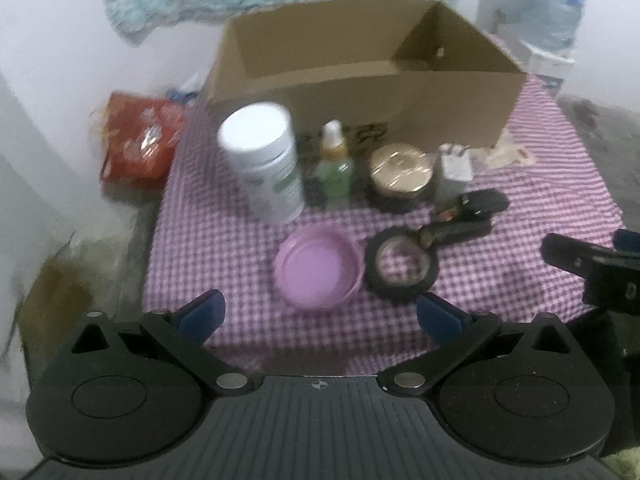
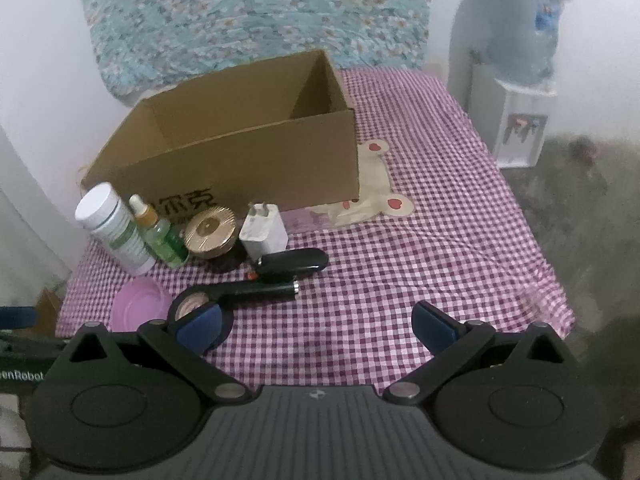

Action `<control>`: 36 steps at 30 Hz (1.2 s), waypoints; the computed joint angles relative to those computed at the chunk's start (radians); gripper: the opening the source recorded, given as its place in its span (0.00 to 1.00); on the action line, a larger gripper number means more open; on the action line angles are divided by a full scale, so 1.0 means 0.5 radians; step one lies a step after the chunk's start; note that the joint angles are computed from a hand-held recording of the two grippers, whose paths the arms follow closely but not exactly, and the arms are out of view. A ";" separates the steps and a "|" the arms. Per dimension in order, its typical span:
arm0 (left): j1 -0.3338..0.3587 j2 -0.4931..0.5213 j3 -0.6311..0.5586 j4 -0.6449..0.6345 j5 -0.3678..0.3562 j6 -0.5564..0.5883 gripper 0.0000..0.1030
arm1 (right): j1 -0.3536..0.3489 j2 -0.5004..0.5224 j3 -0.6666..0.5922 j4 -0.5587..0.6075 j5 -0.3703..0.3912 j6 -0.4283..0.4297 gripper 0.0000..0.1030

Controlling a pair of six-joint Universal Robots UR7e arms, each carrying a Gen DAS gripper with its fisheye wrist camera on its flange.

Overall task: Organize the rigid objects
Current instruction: 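Reach the right gripper to the black tube and close on it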

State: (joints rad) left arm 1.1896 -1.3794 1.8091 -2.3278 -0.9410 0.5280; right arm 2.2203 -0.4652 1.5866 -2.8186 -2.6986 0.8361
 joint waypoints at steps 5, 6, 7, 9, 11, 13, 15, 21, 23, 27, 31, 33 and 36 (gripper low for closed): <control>-0.009 0.061 0.032 -0.138 -0.145 0.287 0.99 | -0.088 -0.046 0.139 -0.436 0.176 -0.076 0.90; -0.013 0.073 0.041 -0.171 -0.174 0.348 0.97 | -0.112 -0.056 0.169 -0.529 0.232 -0.090 0.86; -0.017 0.083 0.052 -0.194 -0.204 0.406 0.96 | -0.138 -0.064 0.195 -0.612 0.297 -0.099 0.81; -0.025 0.111 0.063 -0.225 -0.250 0.509 0.91 | -0.195 -0.086 0.257 -0.775 0.450 -0.099 0.75; -0.031 0.136 0.081 -0.259 -0.279 0.608 0.87 | -0.261 -0.101 0.316 -0.941 0.629 -0.076 0.68; -0.043 0.172 0.101 -0.285 -0.274 0.694 0.78 | -0.313 -0.101 0.352 -1.058 0.767 -0.061 0.66; -0.048 0.209 0.104 -0.266 -0.255 0.741 0.74 | -0.363 -0.096 0.370 -1.138 0.902 -0.041 0.63; -0.047 0.318 0.059 -0.153 -0.197 0.763 0.58 | -0.486 -0.069 0.378 -1.236 1.171 0.026 0.50; -0.054 0.347 0.051 -0.145 -0.160 0.781 0.55 | -0.526 -0.067 0.390 -1.259 1.252 0.069 0.45; -0.072 0.391 0.058 -0.139 -0.055 0.783 0.40 | -0.576 -0.051 0.400 -1.320 1.356 0.107 0.36; -0.085 0.411 0.047 -0.111 -0.012 0.722 0.34 | -0.603 -0.056 0.444 -1.413 1.400 0.100 0.33; -0.090 0.404 0.034 -0.042 -0.029 0.678 0.31 | -0.618 -0.071 0.484 -1.461 1.416 0.098 0.33; -0.097 0.392 -0.002 0.133 -0.090 0.579 0.27 | -0.626 -0.091 0.535 -1.507 1.426 0.111 0.33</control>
